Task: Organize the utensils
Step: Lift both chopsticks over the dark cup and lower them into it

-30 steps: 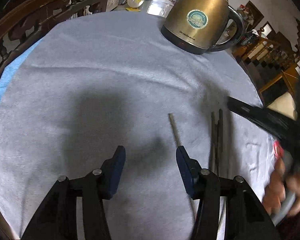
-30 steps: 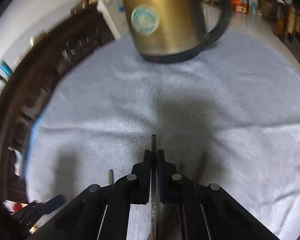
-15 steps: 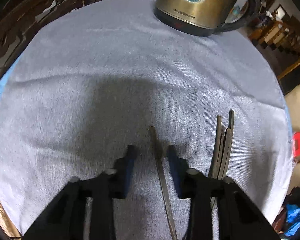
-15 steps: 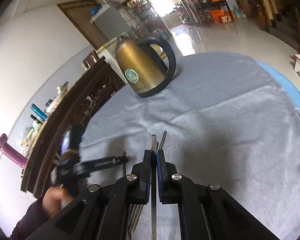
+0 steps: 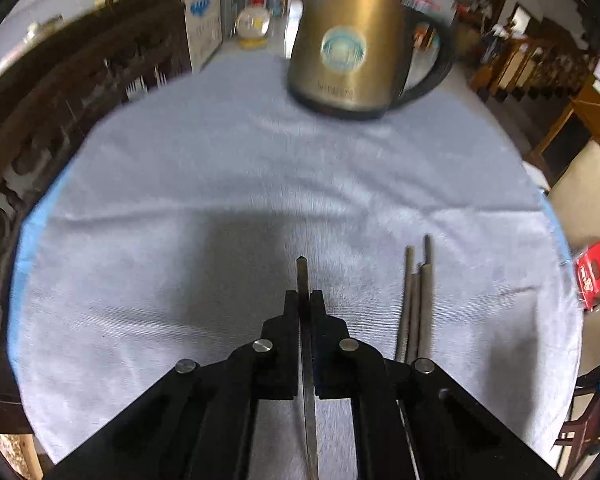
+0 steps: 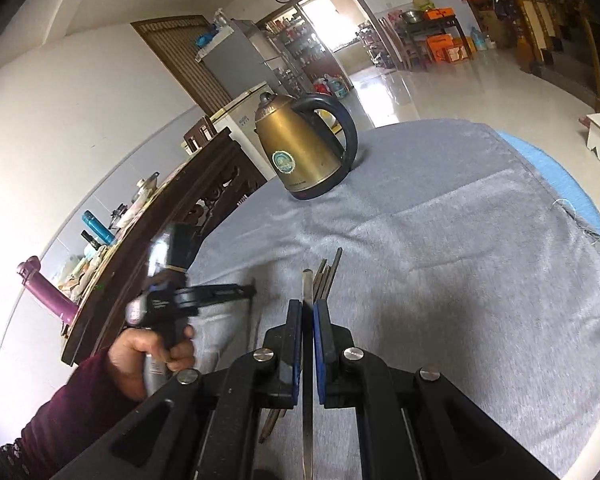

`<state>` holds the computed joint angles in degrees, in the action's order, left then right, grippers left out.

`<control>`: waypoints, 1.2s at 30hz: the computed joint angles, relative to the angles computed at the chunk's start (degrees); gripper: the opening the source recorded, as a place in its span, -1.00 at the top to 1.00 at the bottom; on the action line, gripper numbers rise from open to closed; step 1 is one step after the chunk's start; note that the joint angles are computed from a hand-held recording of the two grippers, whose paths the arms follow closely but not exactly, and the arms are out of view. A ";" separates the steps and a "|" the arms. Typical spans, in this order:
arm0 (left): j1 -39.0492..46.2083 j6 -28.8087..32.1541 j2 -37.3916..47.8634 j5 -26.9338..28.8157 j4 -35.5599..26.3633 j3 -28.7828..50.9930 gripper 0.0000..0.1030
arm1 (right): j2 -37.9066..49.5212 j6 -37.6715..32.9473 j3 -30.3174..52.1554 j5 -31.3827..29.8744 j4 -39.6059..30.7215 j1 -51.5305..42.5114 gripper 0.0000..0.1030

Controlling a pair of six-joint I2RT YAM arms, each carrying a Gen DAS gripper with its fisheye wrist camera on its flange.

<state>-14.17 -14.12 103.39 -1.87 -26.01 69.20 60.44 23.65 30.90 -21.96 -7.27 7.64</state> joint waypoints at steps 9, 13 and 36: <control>2.45 2.93 -28.61 2.70 1.07 -14.46 0.91 | -16.30 5.33 -5.23 16.08 1.34 12.00 0.88; 4.26 2.48 -41.69 5.46 -2.26 -16.86 0.91 | -24.07 6.75 -5.24 29.82 -1.24 21.76 0.88; 11.96 4.19 -69.97 18.88 -22.26 -11.84 0.91 | -19.48 3.07 -2.23 88.49 13.78 69.07 0.88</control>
<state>-2.20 -9.93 33.42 17.01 -48.27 57.36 40.96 26.72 28.66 66.53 6.51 76.71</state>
